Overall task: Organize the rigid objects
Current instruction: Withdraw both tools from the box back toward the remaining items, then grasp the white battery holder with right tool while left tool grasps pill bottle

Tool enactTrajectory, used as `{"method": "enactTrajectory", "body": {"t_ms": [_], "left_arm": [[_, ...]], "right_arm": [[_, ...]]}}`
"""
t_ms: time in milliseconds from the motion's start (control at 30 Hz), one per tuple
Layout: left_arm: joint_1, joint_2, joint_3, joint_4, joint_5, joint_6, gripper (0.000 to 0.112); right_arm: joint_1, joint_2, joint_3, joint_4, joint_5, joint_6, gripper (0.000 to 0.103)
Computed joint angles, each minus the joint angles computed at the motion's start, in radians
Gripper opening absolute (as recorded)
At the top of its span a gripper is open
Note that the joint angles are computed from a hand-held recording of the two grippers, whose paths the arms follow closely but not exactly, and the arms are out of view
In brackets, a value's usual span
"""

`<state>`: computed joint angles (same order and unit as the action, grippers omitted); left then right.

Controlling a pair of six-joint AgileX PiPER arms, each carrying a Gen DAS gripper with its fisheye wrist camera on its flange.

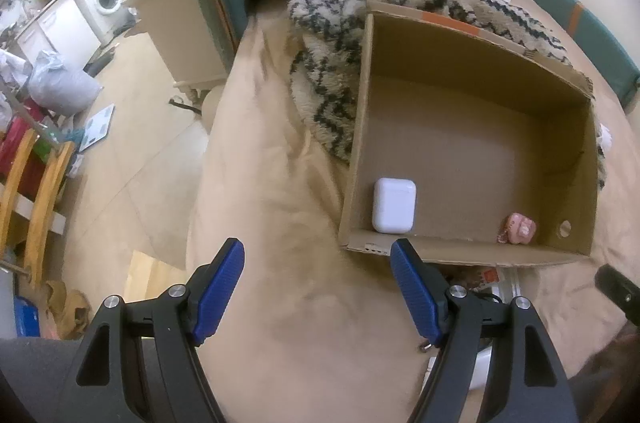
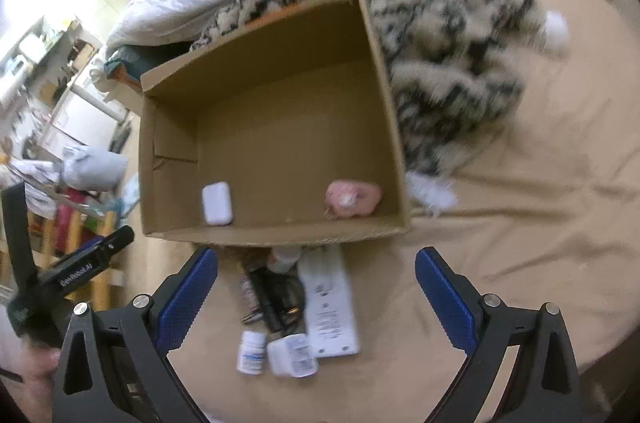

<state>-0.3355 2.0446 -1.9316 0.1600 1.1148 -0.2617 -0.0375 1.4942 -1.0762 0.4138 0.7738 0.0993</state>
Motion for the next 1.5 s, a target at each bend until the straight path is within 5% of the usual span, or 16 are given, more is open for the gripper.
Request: {"method": "enactTrajectory", "body": {"t_ms": [167,233,400,1100,1167,1500], "left_arm": [[0.003,0.013,-0.027,-0.026,0.024,0.015,0.073],[0.004,0.013,-0.029,-0.031,0.026,0.021,0.073],[0.011,0.011,-0.021,-0.034,0.023,0.019,0.073],[0.020,0.014,-0.014,-0.047,0.034,0.026,0.073],[0.019,0.017,-0.010,-0.037,0.034,0.020,0.073],[0.015,0.022,-0.002,-0.032,0.040,0.013,0.073]], "right_arm": [[0.024,0.120,-0.039,0.028,0.047,0.012,0.103],[0.030,0.166,-0.056,0.022,0.070,0.040,0.085],[0.072,0.256,-0.095,-0.109,0.122,0.149,0.060],[0.316,0.433,-0.219,-0.417,0.183,0.269,0.058],[0.313,0.421,-0.208,-0.402,0.165,0.257,0.046],[0.188,0.312,-0.073,-0.553,0.171,0.424,0.046]]}}
